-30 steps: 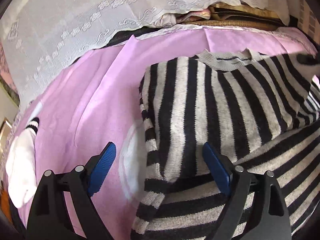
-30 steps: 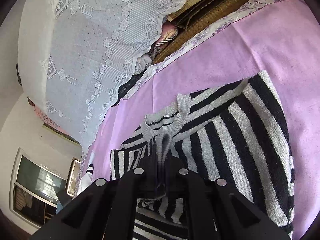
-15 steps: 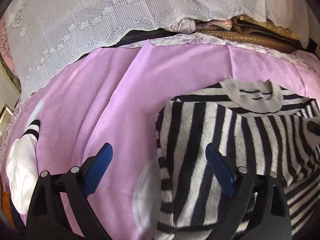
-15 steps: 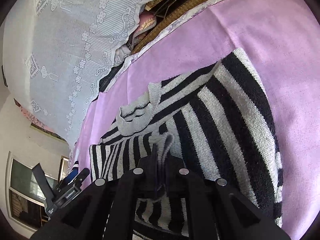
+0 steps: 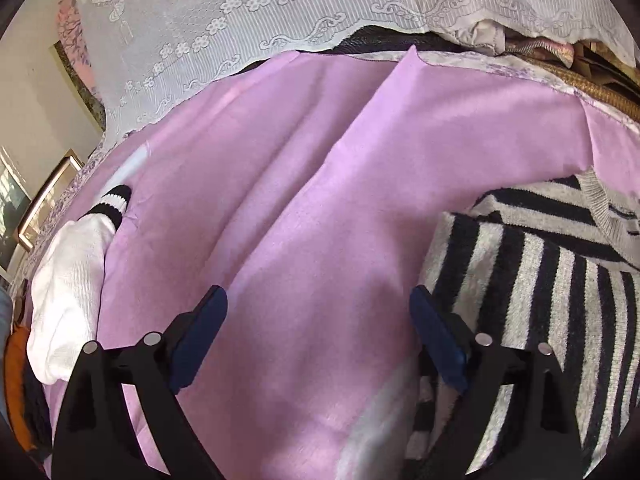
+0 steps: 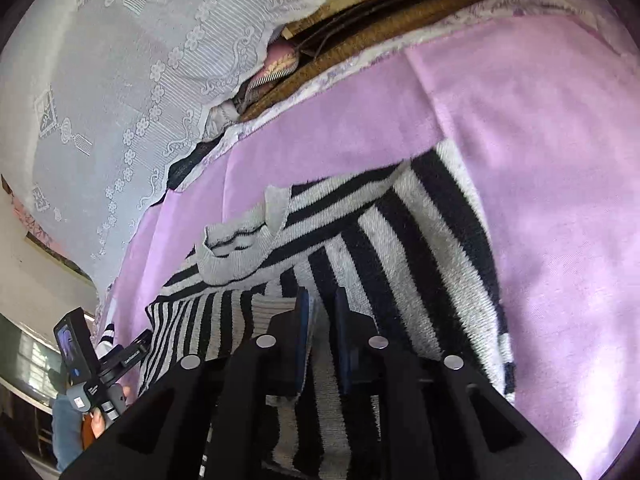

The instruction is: Fold small clothes

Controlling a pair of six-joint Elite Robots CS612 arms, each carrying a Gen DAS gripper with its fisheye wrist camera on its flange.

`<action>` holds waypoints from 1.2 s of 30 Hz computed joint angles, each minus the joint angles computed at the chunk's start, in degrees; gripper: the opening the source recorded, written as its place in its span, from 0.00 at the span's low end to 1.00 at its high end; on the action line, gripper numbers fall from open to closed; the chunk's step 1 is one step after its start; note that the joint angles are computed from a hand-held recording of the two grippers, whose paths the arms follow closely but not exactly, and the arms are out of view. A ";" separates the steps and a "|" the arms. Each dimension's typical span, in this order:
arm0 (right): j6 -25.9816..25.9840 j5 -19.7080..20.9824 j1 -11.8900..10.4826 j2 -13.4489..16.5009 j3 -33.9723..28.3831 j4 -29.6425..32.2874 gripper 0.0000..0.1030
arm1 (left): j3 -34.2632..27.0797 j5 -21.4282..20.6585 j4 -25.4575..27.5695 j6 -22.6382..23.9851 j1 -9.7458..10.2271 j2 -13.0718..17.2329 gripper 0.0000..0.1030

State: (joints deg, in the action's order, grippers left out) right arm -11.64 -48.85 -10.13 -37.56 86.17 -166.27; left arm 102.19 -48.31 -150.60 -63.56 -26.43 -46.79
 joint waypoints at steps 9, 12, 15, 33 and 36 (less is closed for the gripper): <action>-17.10 3.59 2.06 -3.17 3.12 11.76 0.15 | 3.67 -4.43 -18.18 17.86 -2.61 0.82 0.91; -15.40 -1.58 2.44 -2.11 2.59 12.33 0.16 | 2.28 -3.88 -12.70 15.98 -2.37 1.63 0.96; -13.91 -0.21 1.64 -1.90 2.74 12.69 0.04 | 3.25 -6.08 -15.09 15.21 -1.73 1.16 0.96; -16.37 -1.03 -0.38 -7.10 13.18 1.92 0.28 | 10.99 -13.52 -27.22 17.93 -3.56 -1.69 0.96; -17.24 -0.42 -2.40 -8.60 16.97 -2.69 0.33 | 12.83 -10.21 -26.59 18.86 -5.71 -2.50 0.95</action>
